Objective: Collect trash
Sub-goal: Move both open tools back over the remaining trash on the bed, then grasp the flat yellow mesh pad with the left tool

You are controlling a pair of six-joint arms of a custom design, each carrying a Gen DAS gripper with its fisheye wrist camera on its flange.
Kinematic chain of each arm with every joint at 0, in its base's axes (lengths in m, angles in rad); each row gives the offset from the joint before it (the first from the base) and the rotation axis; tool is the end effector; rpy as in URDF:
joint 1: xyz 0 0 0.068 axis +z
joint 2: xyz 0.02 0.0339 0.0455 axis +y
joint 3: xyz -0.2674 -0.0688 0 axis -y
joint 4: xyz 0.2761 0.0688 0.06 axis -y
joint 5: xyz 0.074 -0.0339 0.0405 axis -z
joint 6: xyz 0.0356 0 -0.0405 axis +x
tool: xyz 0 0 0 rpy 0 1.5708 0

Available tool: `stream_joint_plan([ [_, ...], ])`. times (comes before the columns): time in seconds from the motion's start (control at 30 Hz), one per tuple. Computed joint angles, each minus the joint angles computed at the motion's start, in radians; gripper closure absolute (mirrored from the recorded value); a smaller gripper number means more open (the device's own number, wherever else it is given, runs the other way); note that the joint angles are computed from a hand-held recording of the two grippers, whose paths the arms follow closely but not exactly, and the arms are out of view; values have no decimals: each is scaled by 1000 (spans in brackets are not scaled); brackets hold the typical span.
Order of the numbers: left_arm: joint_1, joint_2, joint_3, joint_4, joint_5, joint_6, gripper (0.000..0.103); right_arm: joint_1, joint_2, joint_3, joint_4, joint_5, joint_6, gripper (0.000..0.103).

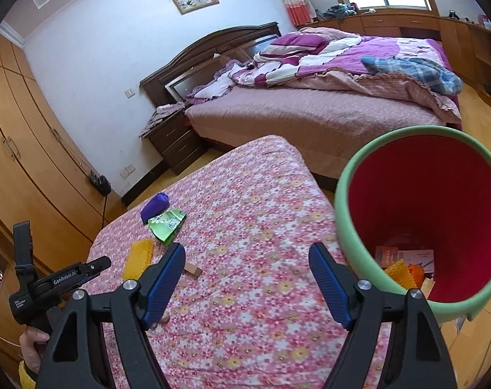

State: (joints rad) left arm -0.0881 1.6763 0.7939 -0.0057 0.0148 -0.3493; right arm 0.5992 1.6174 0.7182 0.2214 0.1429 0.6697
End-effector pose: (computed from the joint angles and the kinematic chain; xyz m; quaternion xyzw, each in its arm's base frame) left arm 0.3377 -0.0304 0.1193 -0.1203 0.9346 -0.0794 0.3253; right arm 0.2806 0.1855 0.1333 0.0625 0.8980 0.2034 0.3851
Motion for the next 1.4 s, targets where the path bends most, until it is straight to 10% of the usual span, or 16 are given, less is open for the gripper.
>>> stream_joint_plan([
  [1.07, -26, 239, 75, 188, 175, -135, 51, -39, 251, 119, 92, -100, -6, 22],
  [1.4, -117, 280, 154, 121, 31, -122, 67, -41, 259, 108, 111, -102, -8, 22],
])
